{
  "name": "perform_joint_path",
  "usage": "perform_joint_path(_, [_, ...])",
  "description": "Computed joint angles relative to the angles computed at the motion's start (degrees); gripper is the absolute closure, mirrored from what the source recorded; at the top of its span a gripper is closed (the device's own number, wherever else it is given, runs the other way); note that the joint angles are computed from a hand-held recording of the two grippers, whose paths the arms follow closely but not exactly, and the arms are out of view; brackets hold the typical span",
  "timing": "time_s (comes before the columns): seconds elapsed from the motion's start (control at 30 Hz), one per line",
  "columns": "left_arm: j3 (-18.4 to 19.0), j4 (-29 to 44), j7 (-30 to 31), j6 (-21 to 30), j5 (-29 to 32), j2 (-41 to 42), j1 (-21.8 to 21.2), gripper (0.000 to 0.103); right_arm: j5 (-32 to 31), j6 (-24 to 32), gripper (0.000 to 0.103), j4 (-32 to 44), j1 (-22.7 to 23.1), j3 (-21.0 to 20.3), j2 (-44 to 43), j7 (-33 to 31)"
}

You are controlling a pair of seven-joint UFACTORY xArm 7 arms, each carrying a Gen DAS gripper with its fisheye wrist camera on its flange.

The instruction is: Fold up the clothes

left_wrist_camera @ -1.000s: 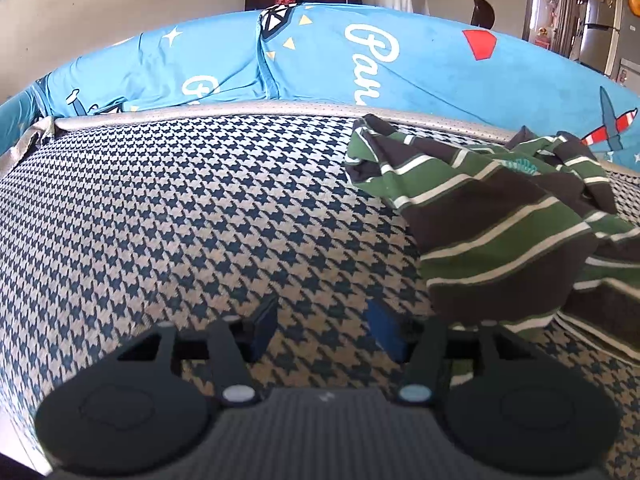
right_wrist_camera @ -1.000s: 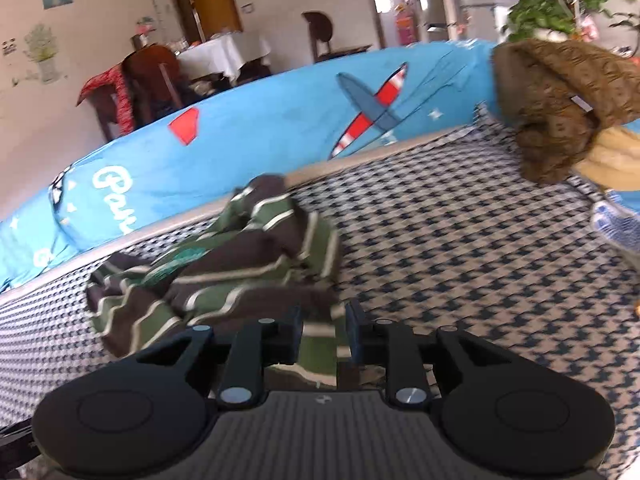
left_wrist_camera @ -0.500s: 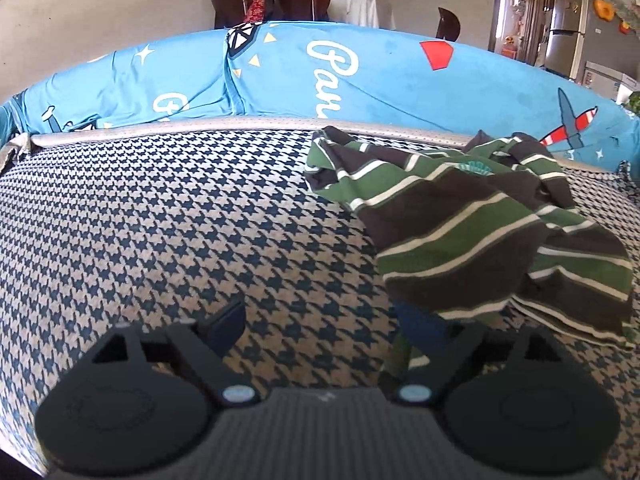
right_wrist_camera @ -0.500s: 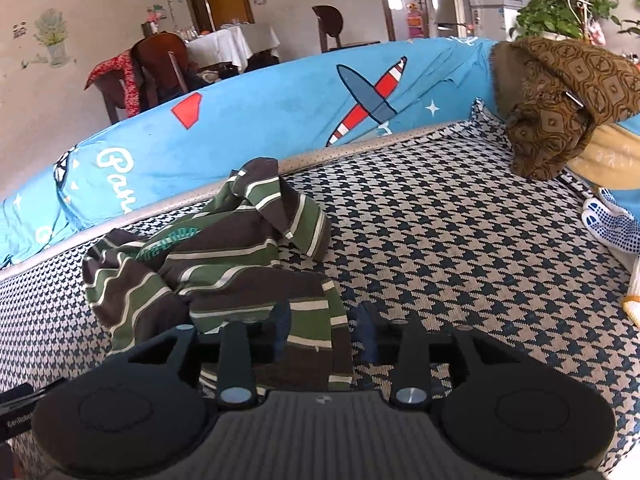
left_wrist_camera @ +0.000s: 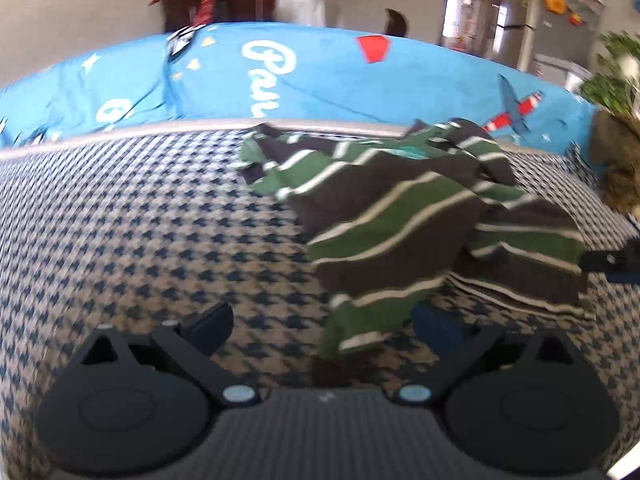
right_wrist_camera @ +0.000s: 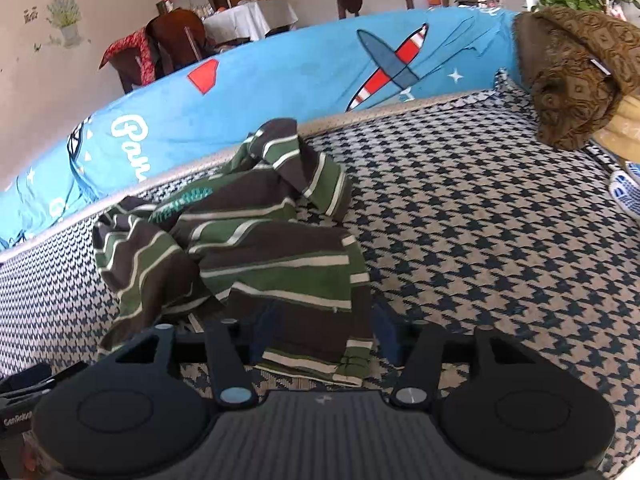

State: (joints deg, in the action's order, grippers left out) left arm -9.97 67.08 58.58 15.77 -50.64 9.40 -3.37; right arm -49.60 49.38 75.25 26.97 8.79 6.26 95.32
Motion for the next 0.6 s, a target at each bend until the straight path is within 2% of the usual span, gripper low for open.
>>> perform_joint_path(0.1, [-0.98,-0.06,2.66,-1.21,-0.48,0.63,-0.52,0.0,1.03,1.29,0.047,1.13,0.01,-0.27,1.25,-0.21])
perform_joint_path(0.33, [-2.74,0.77,4.3,-3.0,0.43,2.81,-0.85,0.0,2.94,1.92,0.04,2.43,0.11,-1.25,3.25,-0.72])
perform_joint_path(0.53, [-2.86,2.1,-2.64,-6.5,7.9,6.23,-1.94,0.0,4.7,0.5,0.04,4.29,0.32,-2.37,5.84,-1.21])
perform_joint_path(0.6, [-3.28,2.88,-5.31,-7.06,10.03,7.42,-1.62,0.0,3.93,2.07,0.04,5.81,1.21,-2.85,7.11,-1.23])
